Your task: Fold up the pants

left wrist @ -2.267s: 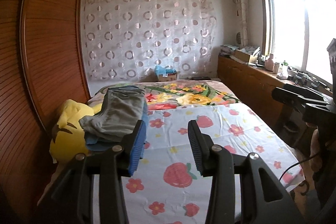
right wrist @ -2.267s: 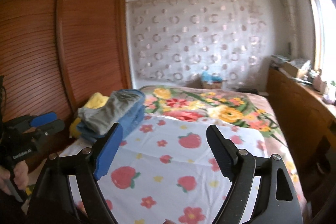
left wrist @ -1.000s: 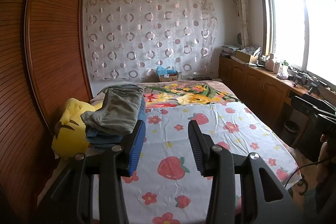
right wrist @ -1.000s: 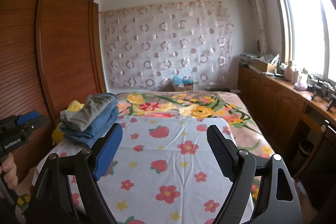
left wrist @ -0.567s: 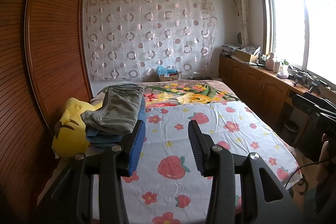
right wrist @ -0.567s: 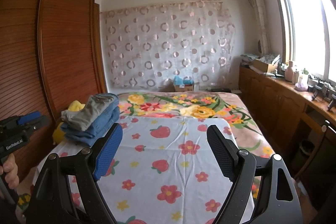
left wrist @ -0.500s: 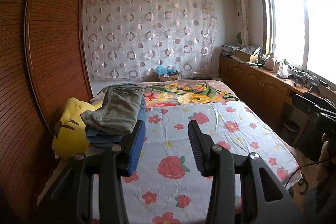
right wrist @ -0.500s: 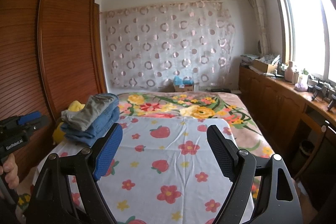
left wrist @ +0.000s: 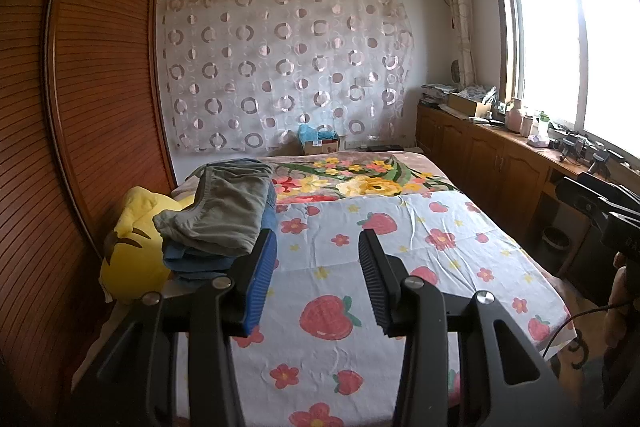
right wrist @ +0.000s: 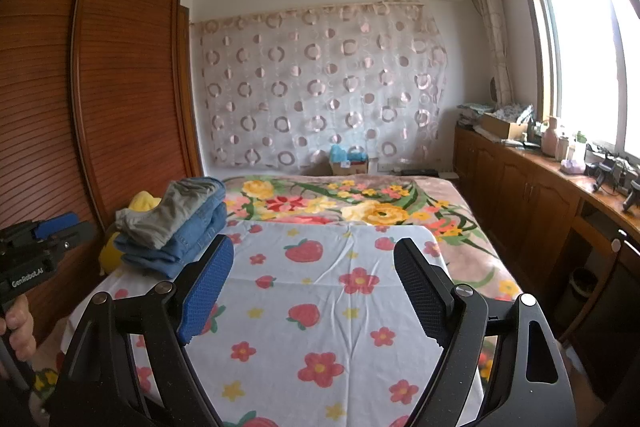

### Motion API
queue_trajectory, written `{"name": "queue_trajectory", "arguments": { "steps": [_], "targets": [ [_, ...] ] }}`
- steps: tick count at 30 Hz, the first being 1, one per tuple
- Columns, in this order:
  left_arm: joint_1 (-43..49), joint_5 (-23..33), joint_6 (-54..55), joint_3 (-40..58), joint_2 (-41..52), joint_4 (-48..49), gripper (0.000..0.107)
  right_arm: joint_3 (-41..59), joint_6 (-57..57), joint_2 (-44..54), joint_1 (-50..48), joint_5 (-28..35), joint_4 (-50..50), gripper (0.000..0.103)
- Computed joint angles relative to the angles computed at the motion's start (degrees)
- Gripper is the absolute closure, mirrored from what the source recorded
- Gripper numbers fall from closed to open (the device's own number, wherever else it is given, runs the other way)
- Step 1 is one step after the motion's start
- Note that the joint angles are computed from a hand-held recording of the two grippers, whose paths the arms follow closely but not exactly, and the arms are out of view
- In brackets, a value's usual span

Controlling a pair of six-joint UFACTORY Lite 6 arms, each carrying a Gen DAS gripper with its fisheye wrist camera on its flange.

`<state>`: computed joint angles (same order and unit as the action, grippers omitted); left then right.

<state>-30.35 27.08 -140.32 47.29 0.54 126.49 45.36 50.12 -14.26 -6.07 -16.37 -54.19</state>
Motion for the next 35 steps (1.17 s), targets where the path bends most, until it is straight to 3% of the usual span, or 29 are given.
{"name": "queue_trajectory", "arguments": {
  "steps": [35],
  "targets": [
    [-0.5,0.7,-0.4,-1.3,-1.2,0.2,0.064,-0.4,-2.0,-0.1,0.3,0.0,2.1,0.019]
  ]
}}
